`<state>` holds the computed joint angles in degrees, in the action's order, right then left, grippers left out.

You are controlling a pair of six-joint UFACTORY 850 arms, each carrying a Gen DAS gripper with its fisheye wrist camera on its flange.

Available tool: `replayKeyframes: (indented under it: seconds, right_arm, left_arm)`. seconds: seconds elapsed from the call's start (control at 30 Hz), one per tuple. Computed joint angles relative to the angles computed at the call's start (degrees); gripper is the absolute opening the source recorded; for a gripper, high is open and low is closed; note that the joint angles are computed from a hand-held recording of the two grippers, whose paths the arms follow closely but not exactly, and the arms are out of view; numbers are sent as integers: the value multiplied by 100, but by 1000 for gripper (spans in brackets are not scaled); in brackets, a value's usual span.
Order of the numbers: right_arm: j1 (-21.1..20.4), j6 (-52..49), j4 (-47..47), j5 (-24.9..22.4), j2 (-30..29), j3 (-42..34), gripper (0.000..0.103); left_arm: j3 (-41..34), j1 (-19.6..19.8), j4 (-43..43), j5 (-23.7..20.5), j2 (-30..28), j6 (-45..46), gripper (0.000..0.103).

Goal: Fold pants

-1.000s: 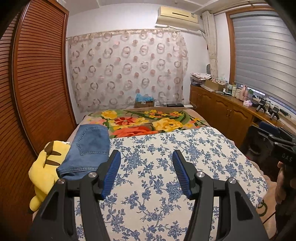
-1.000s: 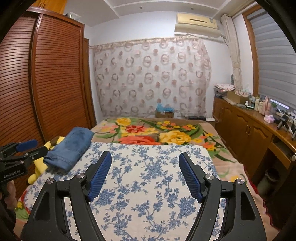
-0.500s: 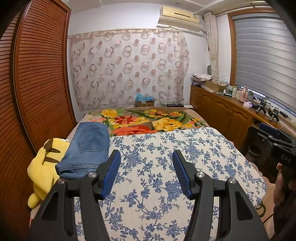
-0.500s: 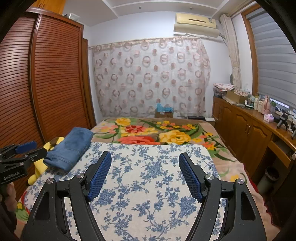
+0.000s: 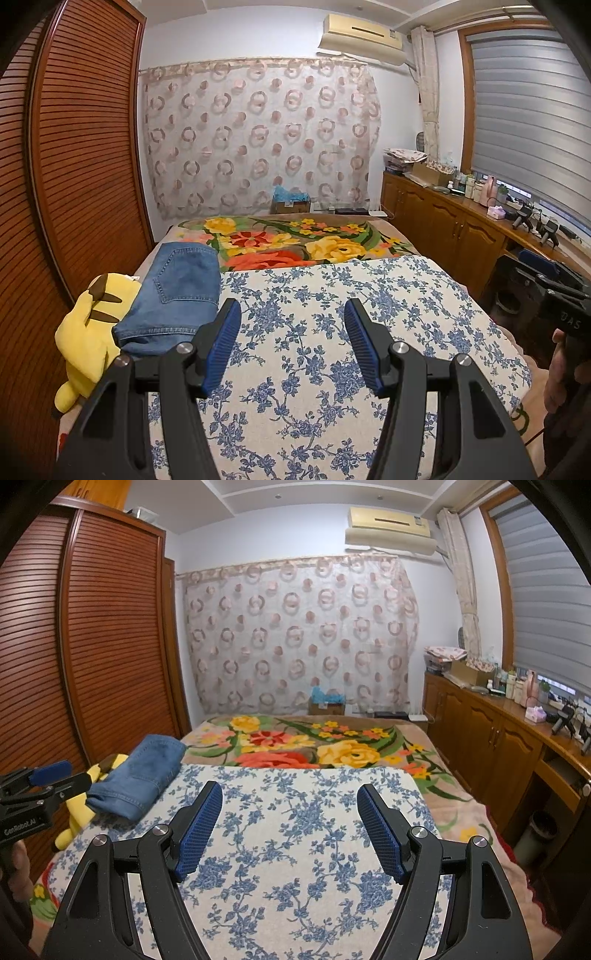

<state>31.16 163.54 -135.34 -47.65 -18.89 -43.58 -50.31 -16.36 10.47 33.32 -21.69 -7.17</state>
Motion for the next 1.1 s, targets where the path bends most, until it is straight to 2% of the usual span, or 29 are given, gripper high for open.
replayKeyframes:
  seconds: [1.1]
  right_arm:
    - [-18,50,-48,-42,-18,27,78]
  left_arm:
    - [18,3,3,12,23,-34,58]
